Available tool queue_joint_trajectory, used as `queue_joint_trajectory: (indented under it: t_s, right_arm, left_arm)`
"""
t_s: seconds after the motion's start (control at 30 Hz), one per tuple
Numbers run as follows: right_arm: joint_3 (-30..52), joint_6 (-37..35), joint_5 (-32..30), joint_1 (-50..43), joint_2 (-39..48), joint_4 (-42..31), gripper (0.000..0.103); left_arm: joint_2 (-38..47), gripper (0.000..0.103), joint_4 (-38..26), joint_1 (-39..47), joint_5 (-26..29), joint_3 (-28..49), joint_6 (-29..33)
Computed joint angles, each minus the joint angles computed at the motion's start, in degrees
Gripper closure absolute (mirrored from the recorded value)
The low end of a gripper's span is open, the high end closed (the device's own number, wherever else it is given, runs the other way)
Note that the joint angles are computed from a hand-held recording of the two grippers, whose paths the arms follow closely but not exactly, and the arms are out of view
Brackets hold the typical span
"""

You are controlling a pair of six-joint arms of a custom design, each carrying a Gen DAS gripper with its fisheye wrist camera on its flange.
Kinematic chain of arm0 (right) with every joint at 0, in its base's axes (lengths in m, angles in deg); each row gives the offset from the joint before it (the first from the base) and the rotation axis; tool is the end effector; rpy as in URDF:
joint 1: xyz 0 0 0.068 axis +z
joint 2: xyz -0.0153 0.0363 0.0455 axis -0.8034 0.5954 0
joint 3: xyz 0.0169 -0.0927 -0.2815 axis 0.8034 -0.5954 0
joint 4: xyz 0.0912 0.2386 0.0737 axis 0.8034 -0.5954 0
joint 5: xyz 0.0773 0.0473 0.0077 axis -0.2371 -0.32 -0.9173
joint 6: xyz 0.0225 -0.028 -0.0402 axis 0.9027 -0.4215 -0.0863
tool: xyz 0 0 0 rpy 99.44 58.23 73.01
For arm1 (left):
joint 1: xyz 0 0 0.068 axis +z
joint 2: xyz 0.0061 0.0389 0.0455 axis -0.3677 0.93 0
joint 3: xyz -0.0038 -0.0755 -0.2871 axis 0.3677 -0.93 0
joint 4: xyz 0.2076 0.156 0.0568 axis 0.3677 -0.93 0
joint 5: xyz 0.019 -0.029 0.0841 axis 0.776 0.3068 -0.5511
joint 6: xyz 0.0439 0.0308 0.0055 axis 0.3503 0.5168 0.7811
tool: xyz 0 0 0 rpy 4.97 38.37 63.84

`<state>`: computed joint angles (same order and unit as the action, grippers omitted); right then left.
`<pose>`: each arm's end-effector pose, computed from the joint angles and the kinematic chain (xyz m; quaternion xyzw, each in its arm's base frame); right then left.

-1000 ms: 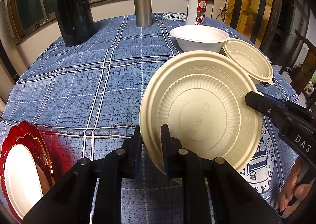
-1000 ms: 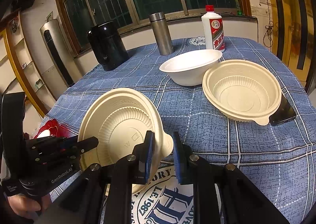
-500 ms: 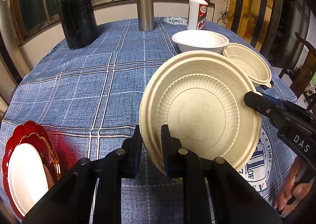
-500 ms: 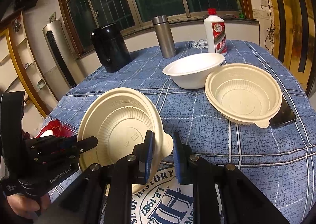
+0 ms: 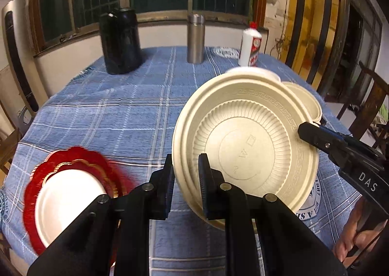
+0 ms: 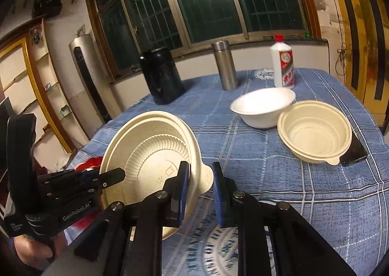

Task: Organize plates and bowls
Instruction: 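Carry the beige plate over the red plate stack with the left gripper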

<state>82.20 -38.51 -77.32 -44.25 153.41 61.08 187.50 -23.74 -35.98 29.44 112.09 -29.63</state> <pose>0.1895 0.0306 0.1243 0.0520 0.8798 0.1014 0.4615 0.2765 -0.0768 0.0921 0.1818 0.8952 -0.1044 0.3934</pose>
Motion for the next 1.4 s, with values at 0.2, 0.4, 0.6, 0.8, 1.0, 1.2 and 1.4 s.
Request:
queue_joint_trajectory:
  t_s: [0.2,0.4,0.6,0.8,1.0,1.2,1.4]
  right_arm:
    - [1.85,3.78,2.58,7.92,-1.49,-3.15,0.084]
    - [7.37,6.58,5.16,17.88,2.80,-5.83,0.083]
    - [13.92,9.49,4.42,24.90,9.96,-6.18,0.083]
    - [20.98,12.02,1.71,28.00,19.02,-7.85,0.083]
    - [26.10,13.38,-0.83,28.92,26.01,-8.90,0.083]
    - [29.45,13.86,-1.20,29.10,29.26,-11.44,0.083]
    - [30.85,14.44,-1.52,29.21,31.24,-12.40,0.081]
  left_arm:
    - [-4.11,0.088,4.17,7.27,3.30,-5.10,2.65]
    - [-6.84,0.088,2.70,19.39,11.15,-6.23,5.06]
    - [-6.82,0.088,2.18,29.82,15.83,-6.19,8.26]
    - [-0.73,0.088,2.23,35.95,17.26,-2.95,9.23]
    - [4.25,0.088,1.50,38.61,17.82,0.39,9.26]
    - [7.88,0.088,0.59,39.46,17.98,2.56,10.08]
    - [9.45,0.088,-0.02,39.48,17.98,3.81,9.85]
